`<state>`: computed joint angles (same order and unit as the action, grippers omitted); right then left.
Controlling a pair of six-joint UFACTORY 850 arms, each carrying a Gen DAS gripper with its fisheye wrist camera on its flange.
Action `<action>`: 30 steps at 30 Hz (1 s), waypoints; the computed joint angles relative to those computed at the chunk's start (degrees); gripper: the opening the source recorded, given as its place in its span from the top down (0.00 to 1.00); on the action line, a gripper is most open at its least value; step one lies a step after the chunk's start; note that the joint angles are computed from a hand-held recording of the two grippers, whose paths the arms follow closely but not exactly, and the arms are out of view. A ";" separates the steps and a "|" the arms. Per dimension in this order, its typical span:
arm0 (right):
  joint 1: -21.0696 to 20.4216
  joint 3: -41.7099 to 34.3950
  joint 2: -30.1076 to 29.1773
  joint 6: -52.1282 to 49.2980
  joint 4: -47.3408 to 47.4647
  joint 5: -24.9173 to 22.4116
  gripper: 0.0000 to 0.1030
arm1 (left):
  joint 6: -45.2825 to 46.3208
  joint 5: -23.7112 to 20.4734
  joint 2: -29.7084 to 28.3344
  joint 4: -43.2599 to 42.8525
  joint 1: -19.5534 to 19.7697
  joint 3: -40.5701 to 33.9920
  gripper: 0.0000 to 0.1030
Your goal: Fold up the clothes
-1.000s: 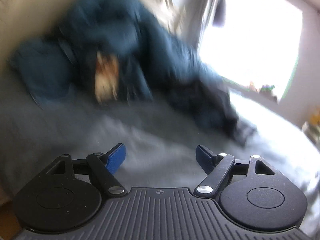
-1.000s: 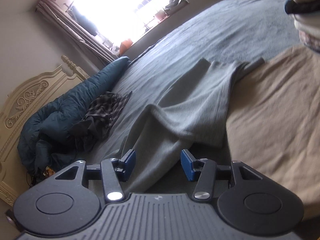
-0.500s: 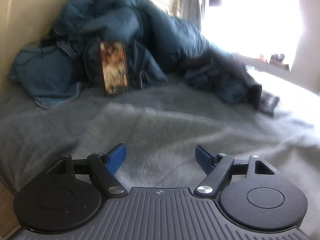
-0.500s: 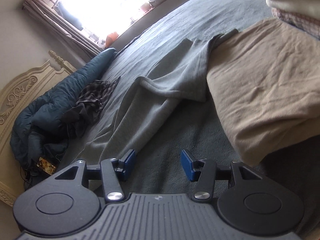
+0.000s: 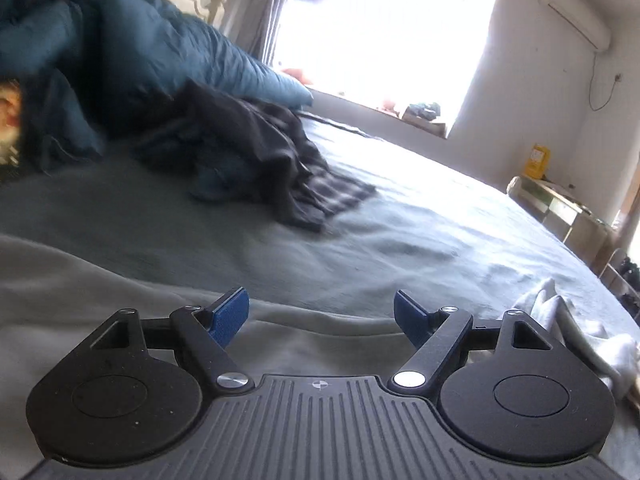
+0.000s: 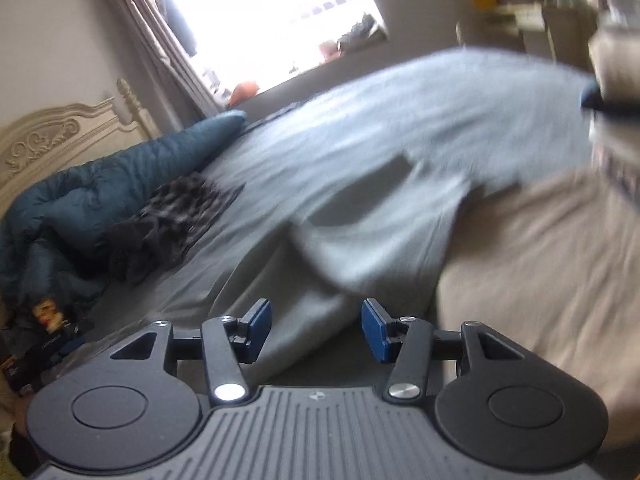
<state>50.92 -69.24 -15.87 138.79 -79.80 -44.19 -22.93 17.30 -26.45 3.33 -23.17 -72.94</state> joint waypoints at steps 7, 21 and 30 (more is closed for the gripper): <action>-16.27 -3.09 -2.08 -12.20 9.18 7.12 0.47 | -10.58 2.98 -4.64 6.18 -0.15 -1.05 0.22; -31.50 -14.70 -15.07 -51.33 45.27 21.69 0.39 | -25.23 8.88 -4.76 18.00 1.98 0.38 0.18; -27.32 -17.35 -15.28 -50.65 36.36 13.24 0.92 | -25.83 9.57 -5.00 18.03 2.12 0.20 0.18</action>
